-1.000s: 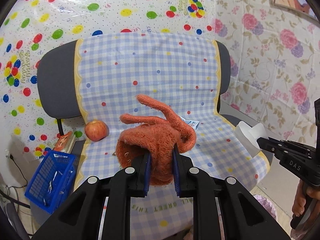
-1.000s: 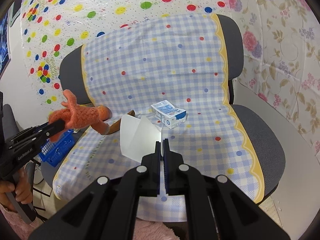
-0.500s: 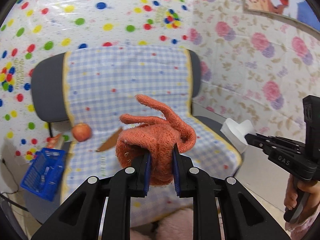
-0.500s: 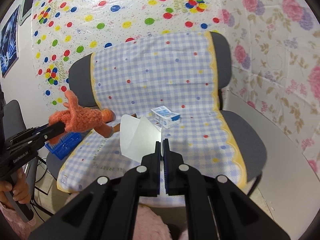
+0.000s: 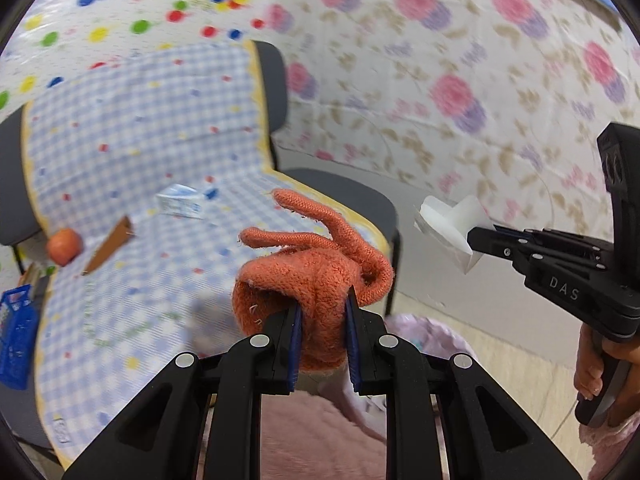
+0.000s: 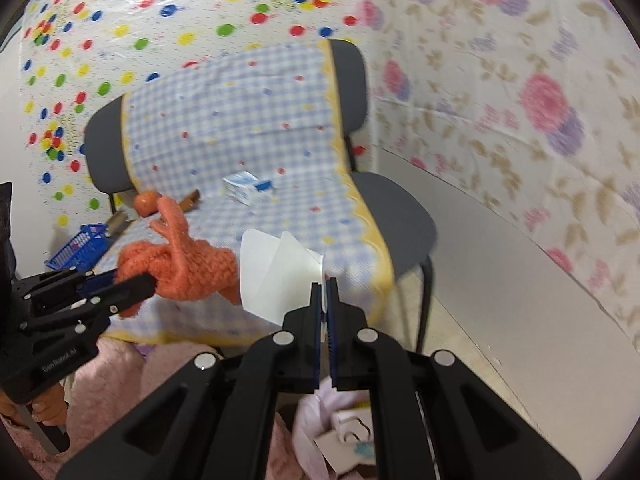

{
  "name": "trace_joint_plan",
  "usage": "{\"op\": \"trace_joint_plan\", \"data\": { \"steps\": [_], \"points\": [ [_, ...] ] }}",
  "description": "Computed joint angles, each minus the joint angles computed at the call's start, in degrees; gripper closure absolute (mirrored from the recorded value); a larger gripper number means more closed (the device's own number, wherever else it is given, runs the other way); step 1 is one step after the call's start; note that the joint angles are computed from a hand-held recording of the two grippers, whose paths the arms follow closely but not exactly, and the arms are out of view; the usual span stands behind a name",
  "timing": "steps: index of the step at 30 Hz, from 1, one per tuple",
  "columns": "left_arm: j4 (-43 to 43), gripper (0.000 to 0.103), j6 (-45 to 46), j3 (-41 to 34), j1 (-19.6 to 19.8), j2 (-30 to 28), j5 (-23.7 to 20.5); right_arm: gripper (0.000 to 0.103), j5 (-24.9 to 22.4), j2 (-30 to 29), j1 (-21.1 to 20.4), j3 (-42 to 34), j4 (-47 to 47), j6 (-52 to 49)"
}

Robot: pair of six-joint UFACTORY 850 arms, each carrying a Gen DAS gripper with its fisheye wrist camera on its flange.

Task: Collect trash
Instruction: 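Carry the orange glove and white paper cup over the pink bin, then open both grippers over the pink bin to drop the glove and cup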

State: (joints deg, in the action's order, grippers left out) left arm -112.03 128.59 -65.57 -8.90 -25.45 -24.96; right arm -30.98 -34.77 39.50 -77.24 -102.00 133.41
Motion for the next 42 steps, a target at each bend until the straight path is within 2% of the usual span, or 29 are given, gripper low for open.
{"op": "trace_joint_plan", "data": {
  "steps": [9, 13, 22, 26, 29, 31, 33, 37, 39, 42],
  "points": [
    [3.63, 0.083, -0.57, 1.43, -3.72, -1.28, -0.76, 0.1, -1.85, 3.61, 0.53, 8.41, 4.0, 2.31],
    [6.82, 0.083, -2.58, 1.33, -4.99, -1.85, -0.01, 0.099, -1.22, 4.32, 0.51, 11.08, 5.29, 3.62],
    [25.58, 0.082, -20.52, -4.59, -7.43, -7.93, 0.93, 0.099, 3.44, 2.2, -1.61, 12.31, 6.81, 5.48],
    [29.88, 0.081, -24.69, -6.52, -8.1, -9.8, 1.45, 0.099, 5.83, 1.01, -2.96, 11.89, 5.52, 6.94],
    [33.24, 0.076, -28.67, -8.21, -8.24, -10.93, 0.97, 0.099, 7.13, 0.19, -3.92, 11.5, 3.98, 8.32],
    [34.19, 0.067, -30.6, -9.03, -8.35, -11.42, 1.51, 0.093, 8.31, -0.11, -4.63, 11.33, 2.15, 10.26],
    [33.78, 0.053, -31.21, -9.71, -8.06, -11.77, 0.49, 0.075, 8.31, -0.56, -4.9, 10.89, 2.02, 10.48],
    [31.97, 0.043, -30.92, -10.11, -7.28, -11.59, -0.85, 0.071, 7.96, -0.65, -5.08, 10.51, 2.6, 9.82],
    [30.32, 0.042, -29.73, -9.61, -7.03, -10.92, -0.45, 0.069, 7.14, -0.01, -4.88, 10.9, 2.53, 10.11],
    [23.82, 0.039, -23.45, -7.4, -6.44, -8.58, 1.22, 0.064, 4.56, 1.72, -4.17, 11.91, 2.96, 9.79]
  ]
}}
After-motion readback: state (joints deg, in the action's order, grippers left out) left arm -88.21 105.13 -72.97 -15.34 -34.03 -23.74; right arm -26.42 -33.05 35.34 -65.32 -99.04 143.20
